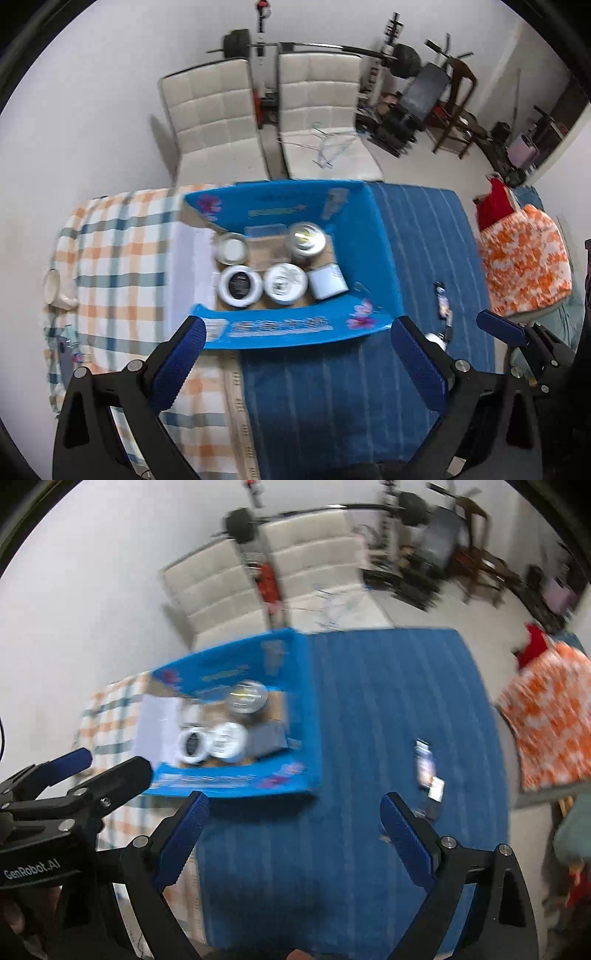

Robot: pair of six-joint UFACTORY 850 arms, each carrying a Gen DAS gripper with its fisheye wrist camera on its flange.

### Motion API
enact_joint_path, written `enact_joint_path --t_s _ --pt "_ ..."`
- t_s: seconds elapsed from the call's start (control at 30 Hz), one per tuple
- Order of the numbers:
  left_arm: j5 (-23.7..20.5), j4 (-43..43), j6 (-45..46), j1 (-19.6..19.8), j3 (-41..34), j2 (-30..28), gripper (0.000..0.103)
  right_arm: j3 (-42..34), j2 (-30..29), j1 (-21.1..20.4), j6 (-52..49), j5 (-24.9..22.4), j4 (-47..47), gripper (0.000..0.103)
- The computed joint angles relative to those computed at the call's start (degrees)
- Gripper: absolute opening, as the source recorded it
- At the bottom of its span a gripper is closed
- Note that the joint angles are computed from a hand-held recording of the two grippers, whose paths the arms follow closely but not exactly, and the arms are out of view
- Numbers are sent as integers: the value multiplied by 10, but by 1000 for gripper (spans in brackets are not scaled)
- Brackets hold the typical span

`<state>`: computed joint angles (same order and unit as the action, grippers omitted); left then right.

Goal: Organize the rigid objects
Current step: 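Grasp the white earbud case with the left tool while the right tool grasps the car key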

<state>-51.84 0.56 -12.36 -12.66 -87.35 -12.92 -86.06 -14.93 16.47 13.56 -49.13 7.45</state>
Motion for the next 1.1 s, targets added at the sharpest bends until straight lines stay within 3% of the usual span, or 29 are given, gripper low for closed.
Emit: enact_joint_path --t_s 0.27,0.4,0.47,0.53,0.7,0.93,0.97,1.0,1.03,1.07,1.1 --pt "13 -70 22 -75 -15 -71 102 127 40 -115 37 -3 -45 96" --pt "11 -106 27 -111 -29 -121 102 165 30 -167 24 14 -30 96" --pt "11 -120 29 -124 -37 -143 102 175 18 -190 13 24 -26 90" --pt "14 -123 31 -138 -52 -168 102 179 3 -205 4 31 -25 81" --pt "0 -111 48 -170 -102 -240 102 187 -35 -228 -13 36 -16 80" --pt "-56 -139 85 -188 -150 -317 101 193 -58 -242 -39 41 8 77" --pt "-62 -142 87 -188 -153 -324 94 192 -60 -241 -41 43 12 77" --pt "-66 -145 87 -188 -155 -329 75 190 -62 -241 -46 44 23 77" --pt "-65 -140 81 -189 -154 -330 72 187 -66 -241 -53 45 37 77" --pt "-52 -137 80 -189 -147 -323 60 183 -69 -241 -60 46 51 77" --pt "-49 -133 75 -189 -145 -320 56 178 -73 -239 -67 47 65 77"
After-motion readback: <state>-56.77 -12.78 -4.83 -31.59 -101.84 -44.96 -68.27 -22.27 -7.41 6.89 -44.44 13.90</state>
